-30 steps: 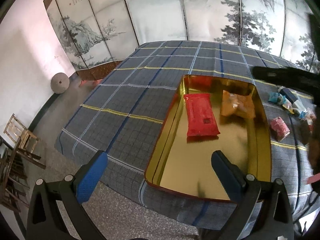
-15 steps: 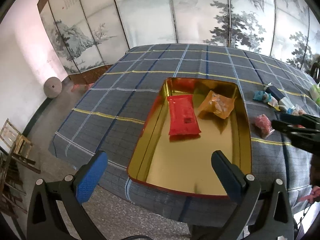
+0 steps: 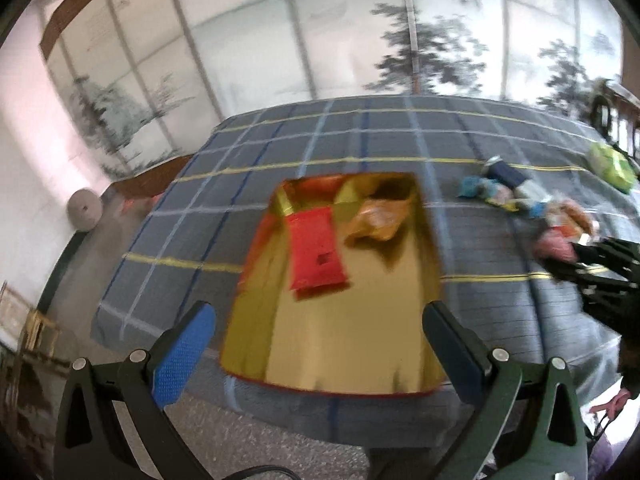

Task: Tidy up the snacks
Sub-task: 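Grasp the pink patterned box with the right tool, then grasp the blue candy with the left tool while the right tool holds the pink box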

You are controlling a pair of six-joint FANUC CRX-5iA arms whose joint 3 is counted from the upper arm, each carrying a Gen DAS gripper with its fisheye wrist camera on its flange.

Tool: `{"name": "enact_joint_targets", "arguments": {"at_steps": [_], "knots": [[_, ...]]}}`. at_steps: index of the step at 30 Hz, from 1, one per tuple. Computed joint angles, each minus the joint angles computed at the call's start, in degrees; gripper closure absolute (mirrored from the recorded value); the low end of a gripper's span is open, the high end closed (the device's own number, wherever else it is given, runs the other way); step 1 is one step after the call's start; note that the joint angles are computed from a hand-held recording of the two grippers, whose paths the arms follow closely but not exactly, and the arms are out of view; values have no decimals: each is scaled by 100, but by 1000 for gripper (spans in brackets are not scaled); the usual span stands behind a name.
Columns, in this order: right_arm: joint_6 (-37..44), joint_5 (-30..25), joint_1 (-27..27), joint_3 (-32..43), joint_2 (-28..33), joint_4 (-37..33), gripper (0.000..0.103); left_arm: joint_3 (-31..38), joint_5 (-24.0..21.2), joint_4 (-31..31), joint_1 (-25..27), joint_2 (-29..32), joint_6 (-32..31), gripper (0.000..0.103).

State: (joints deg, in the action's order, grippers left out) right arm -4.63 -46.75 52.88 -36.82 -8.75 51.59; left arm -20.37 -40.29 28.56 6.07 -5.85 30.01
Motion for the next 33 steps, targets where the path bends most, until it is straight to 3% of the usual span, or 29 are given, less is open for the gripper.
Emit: {"name": "enact_joint_targets", "arguments": {"at_steps": [6,9,11,16,18,21,29,33], "knots": [[-1129,-2760,1215,-978,-1617,-490,74,590,-935,28,-434,364,97,0],[-1547,-3727,1680,-1307,-2134,-869,74,915,-1042,-119,-797,639,242,0],[-1648,-4037,1771,-1444,-2329,-1009,74,1195,-1070,-350,-1030,862,439,0],[-1959,-4031,1829,-1866,-2789,-1059,74,2619,-1940,-913,-1551,1988,1686,4],[-1960,-3800,1729,-1942,-2777,-1058,74,3321,-2608,-828,-1668,2594,2198,16],[-1791,-3643,1640,-1983,-2709,-955,74,4266,-3312,-905,-1834,3368,3084,22],[-1681,-3429,1596,-2002,-2689,-894,74,5634,-4206,-900,-1916,4583,4736,25],[-1624,-3365,1582,-2018,-2717,-864,74,5627,-4117,-907,-1951,4589,4833,27]]}}
